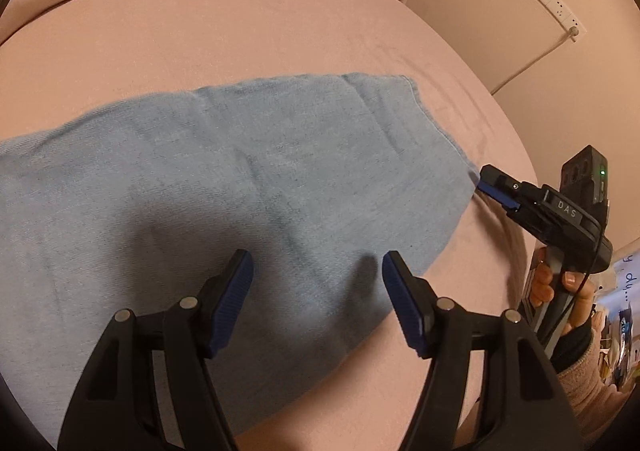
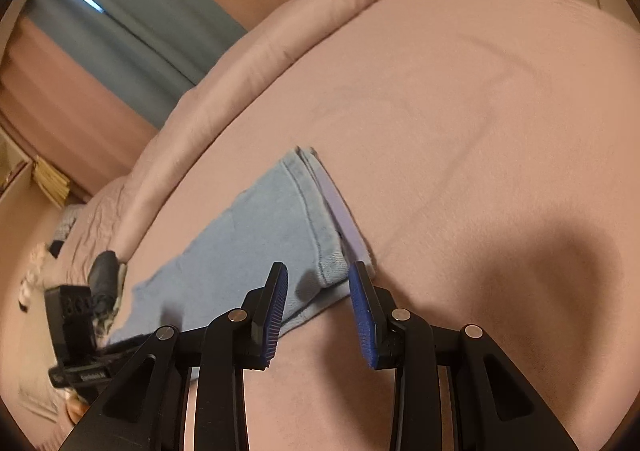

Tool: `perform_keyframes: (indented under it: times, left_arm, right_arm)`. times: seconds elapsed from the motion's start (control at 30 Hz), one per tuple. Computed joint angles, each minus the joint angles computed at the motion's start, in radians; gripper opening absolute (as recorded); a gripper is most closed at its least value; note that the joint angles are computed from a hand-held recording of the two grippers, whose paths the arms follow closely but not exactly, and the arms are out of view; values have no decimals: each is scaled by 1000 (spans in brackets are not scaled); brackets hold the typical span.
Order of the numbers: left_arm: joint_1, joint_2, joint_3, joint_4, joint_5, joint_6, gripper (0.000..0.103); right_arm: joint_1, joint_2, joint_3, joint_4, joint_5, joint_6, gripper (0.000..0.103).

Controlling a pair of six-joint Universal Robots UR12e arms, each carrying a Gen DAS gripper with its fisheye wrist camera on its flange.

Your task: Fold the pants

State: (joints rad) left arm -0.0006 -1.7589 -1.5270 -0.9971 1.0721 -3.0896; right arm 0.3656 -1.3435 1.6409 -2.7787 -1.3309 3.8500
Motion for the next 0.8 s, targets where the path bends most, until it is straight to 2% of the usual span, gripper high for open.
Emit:
perform_keyframes:
  times: [0.17,0.27,0.37,0.47,0.5,0.57,0.63,0.7,0.8]
  left_arm:
    - [5,-2,2,-3,-16,-22,69]
    - [2,-3,3,4,-6,-26,70]
    - [-2,-1,1,4,6,-21,70]
    - [-4,-3,3,4,10,-24,70]
    - [-2,-2,2,3,9,-26,70]
    - [-4,-4,6,4,11,-35,70]
    - [-5,-3,7,2,12,-34,70]
    - [-5,-1,5,2,10,-28,71]
    - [-8,-10,14,-8,13,-29,74]
  right_arm:
    - [-11,-6,21,-44,73,28,34]
    - [-1,-1,4,-19,43,-20,34]
    - [-6,15,-12,-24,68,-7,34]
    - [5,31,-57,68,28,-34,34]
    - [7,34,-62,72,22,-26,33]
    - [15,39,-76,86,-21,-34,13]
    - [22,34,-68,37,-52,-37,9]
    - [41,21,-56,-20,-123,-73,7]
    - [44,26,-59,9,-145,-55,6]
